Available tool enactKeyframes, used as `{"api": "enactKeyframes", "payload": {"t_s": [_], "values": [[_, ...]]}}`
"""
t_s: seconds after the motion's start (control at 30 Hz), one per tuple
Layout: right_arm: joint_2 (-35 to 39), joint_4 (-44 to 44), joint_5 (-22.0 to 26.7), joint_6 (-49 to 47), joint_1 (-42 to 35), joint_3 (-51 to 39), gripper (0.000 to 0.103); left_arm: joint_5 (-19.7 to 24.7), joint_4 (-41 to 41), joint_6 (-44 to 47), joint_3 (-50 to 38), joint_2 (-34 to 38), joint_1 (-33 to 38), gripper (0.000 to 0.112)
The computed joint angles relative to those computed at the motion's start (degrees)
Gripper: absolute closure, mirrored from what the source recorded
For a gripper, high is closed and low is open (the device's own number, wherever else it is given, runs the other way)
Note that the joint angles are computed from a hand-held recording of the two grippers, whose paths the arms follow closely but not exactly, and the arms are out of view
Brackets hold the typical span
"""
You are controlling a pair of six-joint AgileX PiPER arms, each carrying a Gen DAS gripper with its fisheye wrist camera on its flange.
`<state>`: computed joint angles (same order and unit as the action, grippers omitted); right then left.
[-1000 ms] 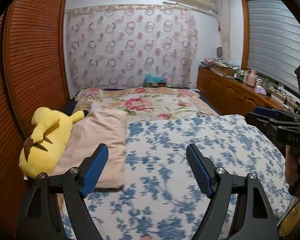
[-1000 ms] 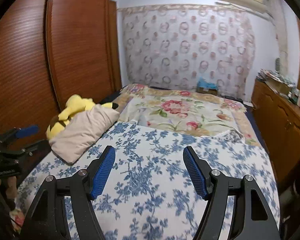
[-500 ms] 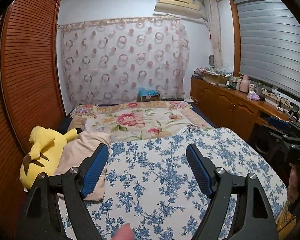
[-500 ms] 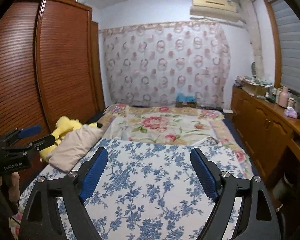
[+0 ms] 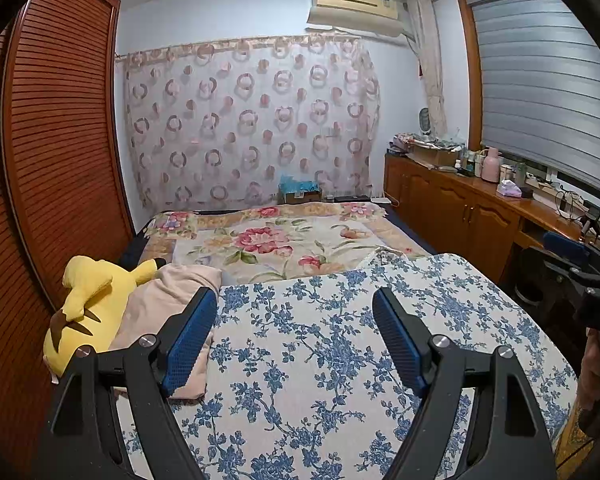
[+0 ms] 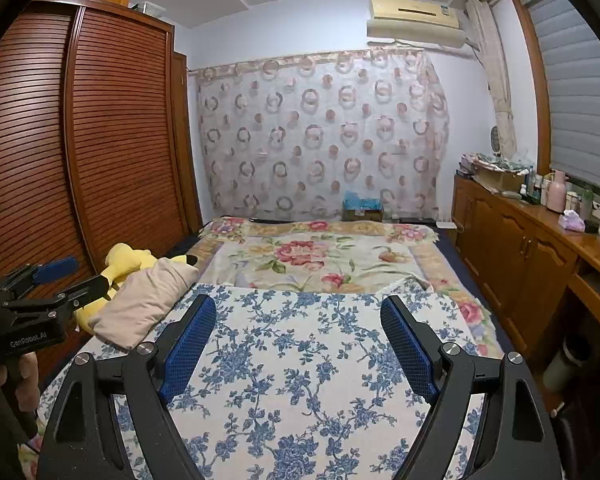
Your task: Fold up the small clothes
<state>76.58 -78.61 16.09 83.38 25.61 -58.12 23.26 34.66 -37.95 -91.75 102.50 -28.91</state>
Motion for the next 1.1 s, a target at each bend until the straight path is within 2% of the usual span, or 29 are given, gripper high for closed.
{"api": "enactKeyframes", "payload": {"t_s": [0.57,1.1], "values": [[0.27,-2.64,-3.86,2.0,-3.61,0.68,0.017,-0.66,1.63,-2.06,1.35,-0.69,0.18,0.031],[0.33,-1.89,-5.12,0.7,-4.99,0.51,0.017,-1.07,1.09,-1.53,1.68,-1.0,0.69,0.031]]}}
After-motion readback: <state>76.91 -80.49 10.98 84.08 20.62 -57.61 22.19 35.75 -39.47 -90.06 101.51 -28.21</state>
